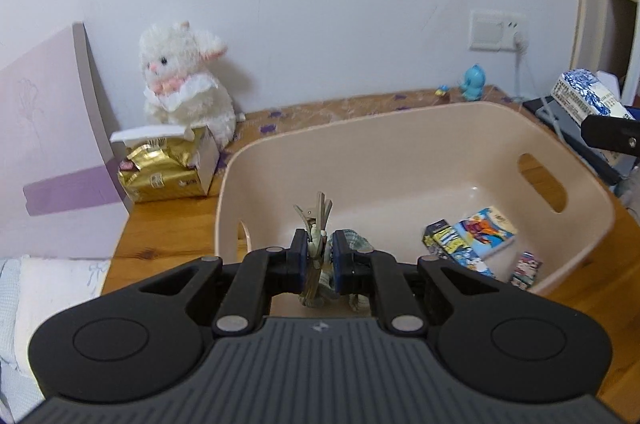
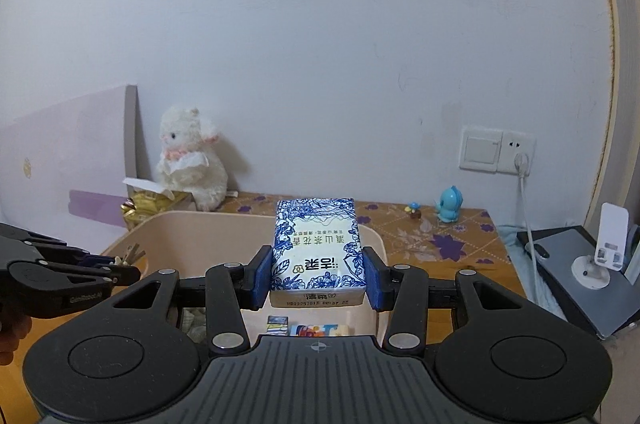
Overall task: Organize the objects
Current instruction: 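Carry the clip and patterned box into the basket and release them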
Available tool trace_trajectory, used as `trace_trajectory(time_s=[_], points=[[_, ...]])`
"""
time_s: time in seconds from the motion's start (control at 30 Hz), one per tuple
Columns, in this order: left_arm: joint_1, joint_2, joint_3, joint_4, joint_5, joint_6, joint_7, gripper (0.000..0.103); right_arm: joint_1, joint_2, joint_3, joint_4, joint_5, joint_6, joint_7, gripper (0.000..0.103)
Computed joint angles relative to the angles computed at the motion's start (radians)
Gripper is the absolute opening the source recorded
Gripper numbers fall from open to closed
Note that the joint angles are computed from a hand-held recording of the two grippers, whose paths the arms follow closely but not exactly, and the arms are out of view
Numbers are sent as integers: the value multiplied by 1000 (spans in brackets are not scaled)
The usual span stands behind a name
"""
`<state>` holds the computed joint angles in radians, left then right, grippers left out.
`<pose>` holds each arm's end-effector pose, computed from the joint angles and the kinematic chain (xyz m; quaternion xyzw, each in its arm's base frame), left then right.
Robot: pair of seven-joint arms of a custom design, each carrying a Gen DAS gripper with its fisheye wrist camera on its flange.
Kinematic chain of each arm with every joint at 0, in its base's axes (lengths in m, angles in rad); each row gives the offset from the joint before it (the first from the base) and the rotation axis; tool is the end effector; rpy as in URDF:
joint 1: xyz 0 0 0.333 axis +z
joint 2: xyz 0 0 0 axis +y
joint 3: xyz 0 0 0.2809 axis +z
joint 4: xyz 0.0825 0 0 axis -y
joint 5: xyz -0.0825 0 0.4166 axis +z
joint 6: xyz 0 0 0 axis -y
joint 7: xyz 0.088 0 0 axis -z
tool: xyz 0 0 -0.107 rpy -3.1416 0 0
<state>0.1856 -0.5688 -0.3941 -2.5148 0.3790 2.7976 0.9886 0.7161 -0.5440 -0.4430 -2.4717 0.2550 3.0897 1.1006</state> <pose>0.4664 -0.1261 0.5064 -0.6479 0.6259 -0.2509 0.3543 0.4839 0.0908 0.5521 -0.7059 0.4612 -0.2767 0.4609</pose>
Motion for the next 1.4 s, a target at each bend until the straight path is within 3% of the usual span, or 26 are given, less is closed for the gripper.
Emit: trace_trajectory(time_s=[0.2,0.4,0.6,0.63,0.7,0.73,0.77,0.9,1.0,1.1,1.17,1.4], points=[[7,136,1,92,38,-73,-24,14,-64,154,59,82,-25,-19,-10,43],[-81,209,65,146,51,-174,5,14,-140,261,131,148,20,-84,-42,43],[-138,233,115,170,27,-218,22,15,-227,305,219,180,47,-169,-63,43],[-144,235,120,173,21,-223,26,17,-243,305,237,179,43,-166,-68,52],[-152,234,127,174,12,-228,26,32,-281,305,275,181,34,-179,-52,55],[-151,230,127,172,14,-224,18,51,-290,303,283,186,53,-192,-56,61],[-155,223,132,164,10,-208,20,59,-304,300,297,188,58,-198,-53,69],[-159,203,130,144,-8,-183,30,66,-333,270,327,169,66,-179,-63,85],[-164,187,134,129,-34,-159,44,71,-323,243,320,148,76,-151,-81,102],[-157,168,122,117,-40,-146,43,75,-318,215,317,126,59,-125,-74,103],[-133,152,95,113,-9,-149,9,87,-313,199,312,115,43,-119,-64,103],[-126,83,81,66,-6,-133,9,89,-282,141,272,76,26,-121,-30,103]])
